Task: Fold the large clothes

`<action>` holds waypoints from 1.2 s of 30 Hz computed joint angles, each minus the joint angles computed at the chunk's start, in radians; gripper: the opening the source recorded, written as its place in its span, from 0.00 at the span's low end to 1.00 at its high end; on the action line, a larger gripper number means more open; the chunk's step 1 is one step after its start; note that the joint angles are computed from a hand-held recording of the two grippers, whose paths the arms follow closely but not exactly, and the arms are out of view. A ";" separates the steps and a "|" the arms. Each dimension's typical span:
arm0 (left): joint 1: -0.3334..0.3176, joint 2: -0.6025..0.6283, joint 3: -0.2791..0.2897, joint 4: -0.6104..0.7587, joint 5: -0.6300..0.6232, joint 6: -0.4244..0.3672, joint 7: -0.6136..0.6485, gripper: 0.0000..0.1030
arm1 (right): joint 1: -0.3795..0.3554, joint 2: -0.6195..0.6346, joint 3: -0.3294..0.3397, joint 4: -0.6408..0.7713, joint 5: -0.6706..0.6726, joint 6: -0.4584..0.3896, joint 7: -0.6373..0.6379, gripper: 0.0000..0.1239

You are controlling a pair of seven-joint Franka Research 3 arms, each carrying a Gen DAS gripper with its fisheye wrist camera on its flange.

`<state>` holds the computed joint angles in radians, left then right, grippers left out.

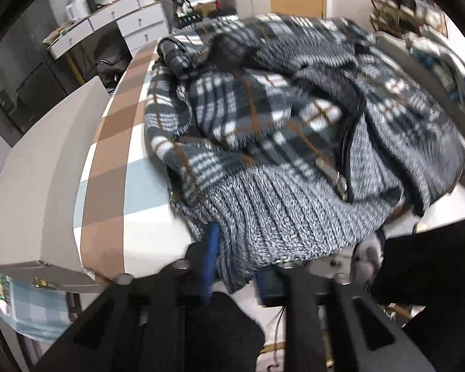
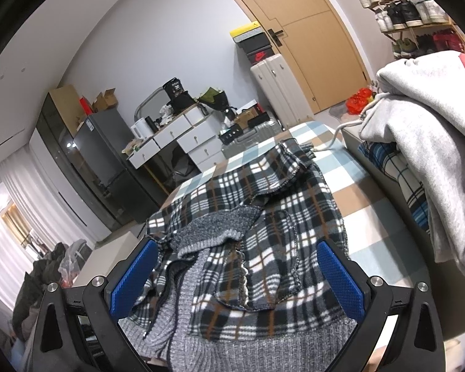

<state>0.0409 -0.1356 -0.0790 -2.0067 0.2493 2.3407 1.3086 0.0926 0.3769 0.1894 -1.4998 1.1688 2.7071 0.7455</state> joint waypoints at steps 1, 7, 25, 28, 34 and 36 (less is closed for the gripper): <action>-0.002 -0.006 0.001 -0.007 -0.004 0.011 0.014 0.07 | -0.002 -0.001 0.003 -0.001 0.007 0.002 -0.007 0.83; -0.010 -0.014 0.011 -0.009 -0.067 0.016 0.107 0.01 | -0.001 -0.007 0.003 -0.008 0.025 0.002 -0.013 0.83; -0.019 0.038 -0.045 0.051 0.199 -0.103 0.044 0.27 | 0.014 0.009 -0.020 0.008 -0.018 -0.049 0.096 0.83; -0.028 0.044 -0.052 0.052 0.302 -0.102 -0.003 0.63 | -0.001 0.046 -0.043 0.056 -0.119 -0.183 0.224 0.83; -0.025 0.035 -0.012 0.043 0.129 -0.036 0.092 0.60 | -0.003 0.113 -0.111 0.190 -0.441 -0.456 0.459 0.83; -0.024 0.034 -0.003 0.045 0.057 -0.029 0.140 0.43 | -0.025 0.137 -0.100 0.241 -0.477 -0.567 0.476 0.83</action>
<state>0.0171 -0.1014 -0.0817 -1.9621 0.3060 2.3121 1.4484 0.0677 0.5136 0.0890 -1.2584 0.6918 2.1399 1.2214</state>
